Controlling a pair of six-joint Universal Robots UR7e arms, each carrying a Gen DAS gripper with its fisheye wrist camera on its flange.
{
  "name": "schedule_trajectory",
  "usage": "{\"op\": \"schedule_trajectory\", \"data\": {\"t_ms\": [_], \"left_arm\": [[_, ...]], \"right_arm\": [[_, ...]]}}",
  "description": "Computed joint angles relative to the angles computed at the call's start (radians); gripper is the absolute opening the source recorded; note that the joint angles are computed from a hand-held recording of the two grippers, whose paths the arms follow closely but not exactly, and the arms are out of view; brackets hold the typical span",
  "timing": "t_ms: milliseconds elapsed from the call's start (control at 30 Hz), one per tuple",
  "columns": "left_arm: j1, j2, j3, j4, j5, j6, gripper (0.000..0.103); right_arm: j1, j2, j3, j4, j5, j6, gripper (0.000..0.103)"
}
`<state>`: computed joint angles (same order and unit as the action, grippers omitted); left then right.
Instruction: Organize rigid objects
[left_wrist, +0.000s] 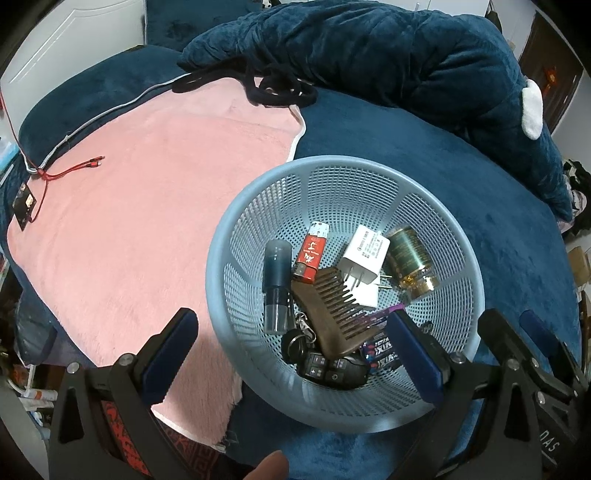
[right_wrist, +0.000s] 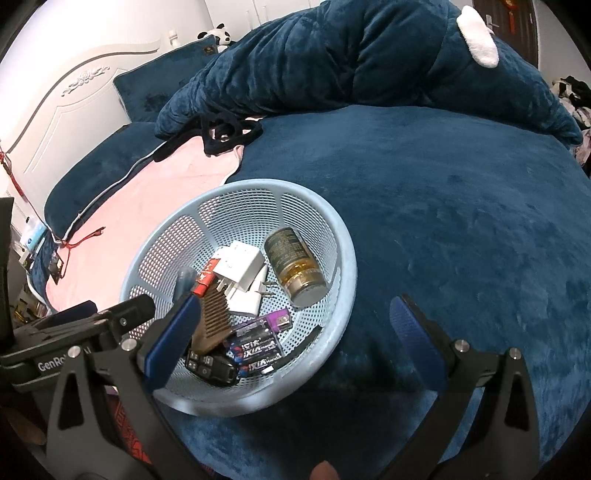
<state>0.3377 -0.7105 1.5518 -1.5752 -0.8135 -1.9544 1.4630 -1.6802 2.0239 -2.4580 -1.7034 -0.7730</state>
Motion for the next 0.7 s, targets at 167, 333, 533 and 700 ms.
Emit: {"op": "schedule_trajectory", "data": {"t_ms": [167,333,533,700], "left_arm": [[0.000,0.013,-0.015,0.018,-0.016,-0.001,0.102],[-0.001,0.017,-0.018,0.012,-0.023,0.006,0.102],[-0.001,0.019,-0.017,0.007,-0.037,0.007,0.102],[0.002,0.023,-0.022,0.012,-0.050,0.011,0.102]], "right_arm": [[-0.006,-0.003,-0.008,0.011,-0.006,0.005,0.103],[-0.006,-0.002,-0.011,0.014,-0.026,0.008,0.103],[-0.007,-0.007,-0.008,0.020,-0.039,0.009,0.103],[-0.001,0.000,-0.007,0.016,-0.079,0.016,0.103]]}}
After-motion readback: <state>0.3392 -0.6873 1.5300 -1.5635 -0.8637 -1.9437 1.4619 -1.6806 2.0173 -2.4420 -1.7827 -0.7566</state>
